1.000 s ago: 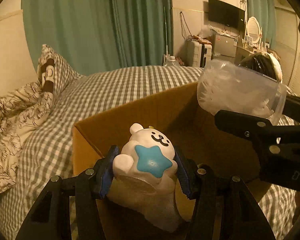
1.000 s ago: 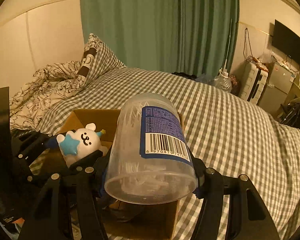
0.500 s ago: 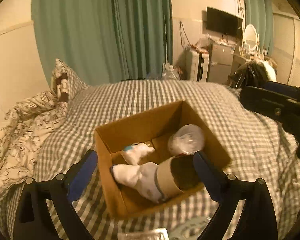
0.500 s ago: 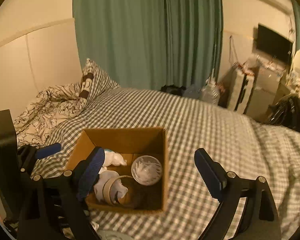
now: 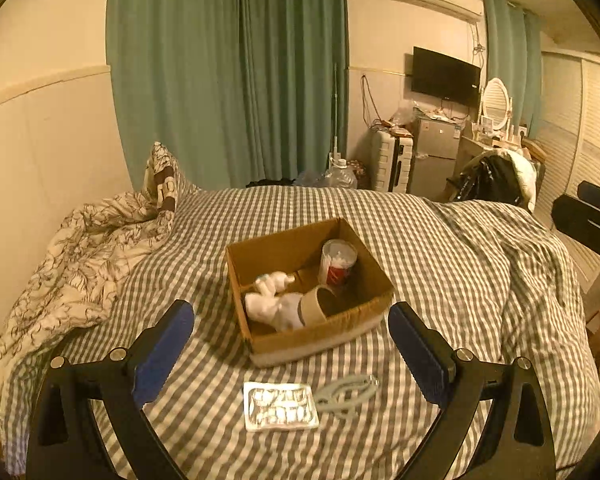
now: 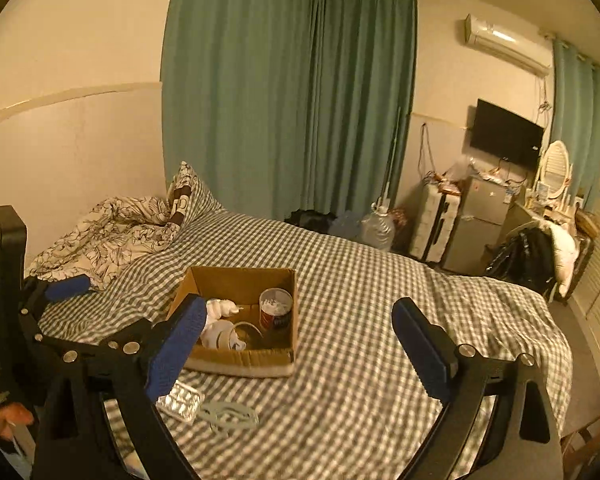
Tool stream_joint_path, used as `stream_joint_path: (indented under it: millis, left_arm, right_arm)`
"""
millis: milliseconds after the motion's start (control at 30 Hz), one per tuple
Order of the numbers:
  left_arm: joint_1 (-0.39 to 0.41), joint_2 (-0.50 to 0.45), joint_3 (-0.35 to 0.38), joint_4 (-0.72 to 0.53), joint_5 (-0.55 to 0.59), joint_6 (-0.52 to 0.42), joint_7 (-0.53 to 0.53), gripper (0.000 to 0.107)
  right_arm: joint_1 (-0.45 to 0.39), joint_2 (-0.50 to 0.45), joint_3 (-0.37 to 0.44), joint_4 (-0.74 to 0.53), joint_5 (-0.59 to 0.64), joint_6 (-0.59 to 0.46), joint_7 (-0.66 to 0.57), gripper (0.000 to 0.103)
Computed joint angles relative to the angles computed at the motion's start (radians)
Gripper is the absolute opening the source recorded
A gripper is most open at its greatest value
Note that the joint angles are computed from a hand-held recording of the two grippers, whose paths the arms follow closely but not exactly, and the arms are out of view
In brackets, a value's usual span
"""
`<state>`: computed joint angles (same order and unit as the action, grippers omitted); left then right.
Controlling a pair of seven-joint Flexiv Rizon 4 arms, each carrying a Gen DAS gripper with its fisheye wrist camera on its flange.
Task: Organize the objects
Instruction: 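Grasp the blue tissue pack with the left gripper while the right grasps the toothpaste tube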
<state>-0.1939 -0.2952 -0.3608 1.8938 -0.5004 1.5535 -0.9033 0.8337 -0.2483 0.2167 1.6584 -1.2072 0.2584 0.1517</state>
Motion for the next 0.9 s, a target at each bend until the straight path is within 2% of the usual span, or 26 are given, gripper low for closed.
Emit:
stream_joint_path:
  millis: [67,233,367,433,500,600,733,800,833,867,900]
  left_arm:
    - [0.039,0.025,-0.041,0.06,-0.033,0.023,0.036,0.1]
    - [0.07,0.033,-0.055,0.176,-0.008,0.088,0.044,0.1]
    - [0.043,0.015,-0.002,0.236,0.056,0.069,-0.017,0.1]
    - [-0.036,-0.009,0.105,0.237,0.132,0.048,-0.074,0.1]
    - [-0.084,-0.029,0.169,0.24,0.195,0.003,-0.119,0.1]
    - [-0.083,-0.045,0.167,0.249,0.218,-0.063,-0.155,0.1]
    - [-0.137,-0.078,0.234,0.224,0.316,-0.105,-0.208,0.1]
    - [-0.111,-0.089,0.209,0.223,0.311,-0.129,-0.202,0.1]
    - [-0.08,-0.094,0.174,0.232,0.288,-0.127,-0.183,0.098]
    - [-0.053,-0.094,0.143,0.242,0.268,-0.118,-0.162,0.085]
    - [-0.03,-0.094,0.115,0.25,0.251,-0.11,-0.138,0.078]
  right_arm:
    - [0.015,0.004,0.013,0.016,0.011,-0.022,0.029,0.095]
    - [0.042,-0.007,0.036,0.072,0.048,-0.057,0.118,0.095]
    - [0.042,-0.045,0.035,0.115,0.079,-0.017,0.188,0.095]
    - [0.052,-0.083,0.031,0.114,0.111,-0.014,0.2,0.095]
    - [0.049,-0.104,0.028,0.129,0.137,0.036,0.223,0.095]
    - [0.041,-0.128,0.02,0.151,0.167,0.126,0.251,0.095]
    - [0.052,-0.154,0.009,0.153,0.205,0.164,0.23,0.095]
    - [0.056,-0.152,0.002,0.157,0.204,0.173,0.227,0.095]
    - [0.059,-0.147,-0.001,0.16,0.205,0.166,0.232,0.095]
    - [0.062,-0.142,-0.002,0.163,0.205,0.161,0.239,0.095]
    - [0.061,-0.134,-0.003,0.173,0.2,0.163,0.253,0.095]
